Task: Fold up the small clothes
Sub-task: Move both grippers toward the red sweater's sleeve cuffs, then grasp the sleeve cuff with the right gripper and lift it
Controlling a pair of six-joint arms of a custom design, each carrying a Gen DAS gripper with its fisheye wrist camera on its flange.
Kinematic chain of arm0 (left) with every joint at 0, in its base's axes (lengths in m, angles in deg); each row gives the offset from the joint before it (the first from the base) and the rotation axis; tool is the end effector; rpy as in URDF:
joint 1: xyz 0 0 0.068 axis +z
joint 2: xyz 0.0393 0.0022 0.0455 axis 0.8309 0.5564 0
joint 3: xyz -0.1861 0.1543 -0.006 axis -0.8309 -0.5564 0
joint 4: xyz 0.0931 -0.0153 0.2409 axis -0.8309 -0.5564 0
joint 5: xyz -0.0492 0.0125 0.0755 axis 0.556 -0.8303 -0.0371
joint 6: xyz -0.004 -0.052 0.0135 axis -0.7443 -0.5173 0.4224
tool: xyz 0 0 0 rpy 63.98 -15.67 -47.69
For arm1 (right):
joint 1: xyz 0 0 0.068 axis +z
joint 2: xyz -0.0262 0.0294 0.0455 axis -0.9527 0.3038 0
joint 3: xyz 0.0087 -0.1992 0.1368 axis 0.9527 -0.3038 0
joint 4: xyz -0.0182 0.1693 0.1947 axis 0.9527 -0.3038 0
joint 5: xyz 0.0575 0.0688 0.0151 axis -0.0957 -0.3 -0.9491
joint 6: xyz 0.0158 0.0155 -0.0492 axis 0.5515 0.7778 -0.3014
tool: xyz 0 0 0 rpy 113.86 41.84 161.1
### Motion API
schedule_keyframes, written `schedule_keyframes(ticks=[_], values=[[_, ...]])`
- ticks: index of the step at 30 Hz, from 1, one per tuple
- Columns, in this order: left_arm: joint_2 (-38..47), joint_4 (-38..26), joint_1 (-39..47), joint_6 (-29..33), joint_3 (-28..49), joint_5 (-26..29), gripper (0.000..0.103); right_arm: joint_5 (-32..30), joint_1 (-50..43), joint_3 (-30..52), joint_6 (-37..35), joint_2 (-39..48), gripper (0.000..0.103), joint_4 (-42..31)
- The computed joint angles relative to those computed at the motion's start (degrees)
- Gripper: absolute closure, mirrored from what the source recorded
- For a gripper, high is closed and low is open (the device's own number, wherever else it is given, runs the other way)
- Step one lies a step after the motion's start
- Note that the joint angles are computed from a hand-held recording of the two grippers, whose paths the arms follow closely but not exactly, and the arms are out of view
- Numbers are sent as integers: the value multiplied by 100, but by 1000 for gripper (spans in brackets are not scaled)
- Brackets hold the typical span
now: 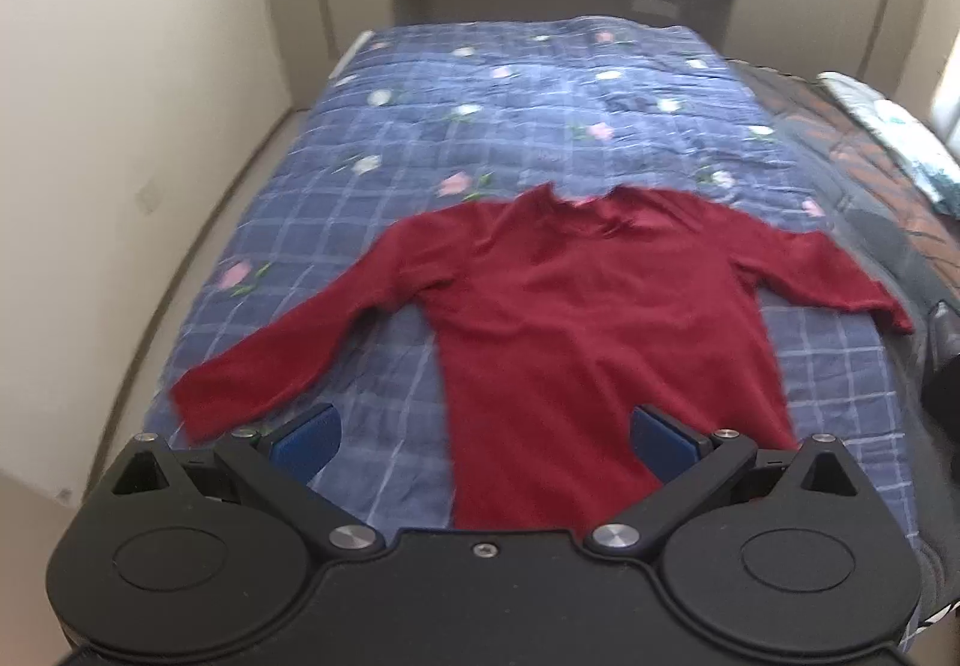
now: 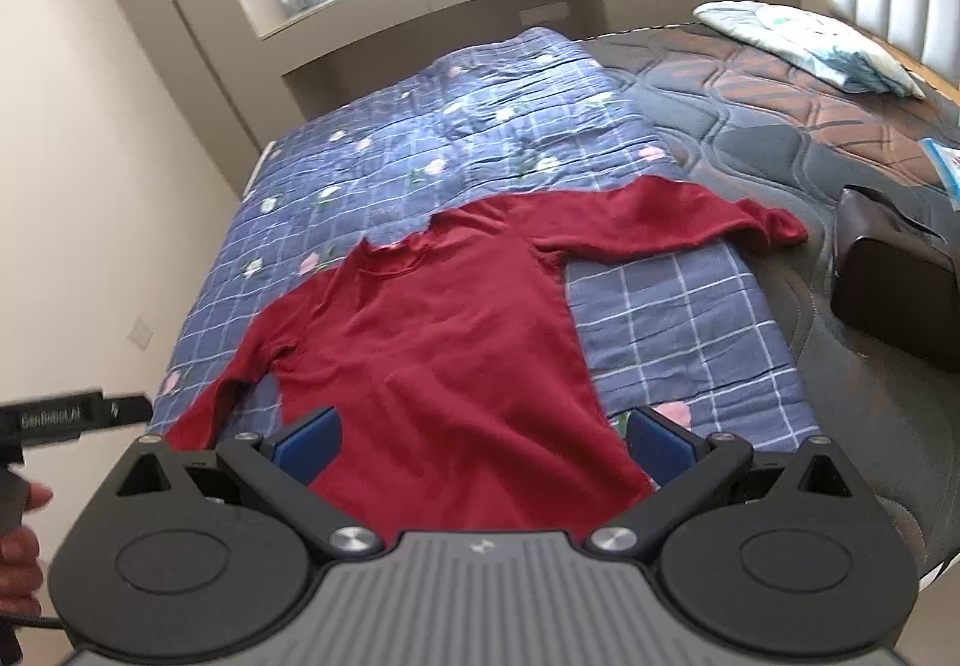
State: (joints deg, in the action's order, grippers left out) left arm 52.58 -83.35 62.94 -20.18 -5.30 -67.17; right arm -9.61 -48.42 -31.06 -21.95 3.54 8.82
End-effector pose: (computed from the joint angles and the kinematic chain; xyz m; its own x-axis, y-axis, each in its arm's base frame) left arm 0.1769 0.0223 0.2795 -0.7956 -0.1029 -0.5971 -0.1468 0.9888 0.0252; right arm 0.1471 0.0602 0.2572 -0.7117 0.2130 -0.6694 0.0307 0.9614 0.2733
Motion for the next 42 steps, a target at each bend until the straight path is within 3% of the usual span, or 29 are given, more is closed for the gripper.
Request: schedule_keyframes(ticks=[5,12,15,24,27,31,35,42], values=[[1420,1111,-482,164,287,-55,1,-152,-839,-298,-413,414,0,653],[3477,2210,-1380,-406,1192,-592,1,-1598,-2997,-747,-1129,1466,0,2246],[4389,2550,-1718,-703,1714,-904,1,-2204,-3736,-526,-1412,2635,0,3118],[6689,3219,-2225,-1382,3300,-1464,1,-2941,-4659,1169,-1756,6188,0,5135],[7215,3276,-2285,-1630,3655,-1653,1,-2964,-4723,2070,-1929,7337,0,5134],[7974,3218,-2272,-1803,4409,-1741,1,-2897,-4712,2858,-1860,8252,0,5147],[8910,2971,-2262,-1769,5575,-1840,1,-2742,-4632,3221,-1536,8752,0,5558],[10094,2728,-2389,-1547,6935,-1864,1,-2440,-4557,4031,-874,9466,0,5453]])
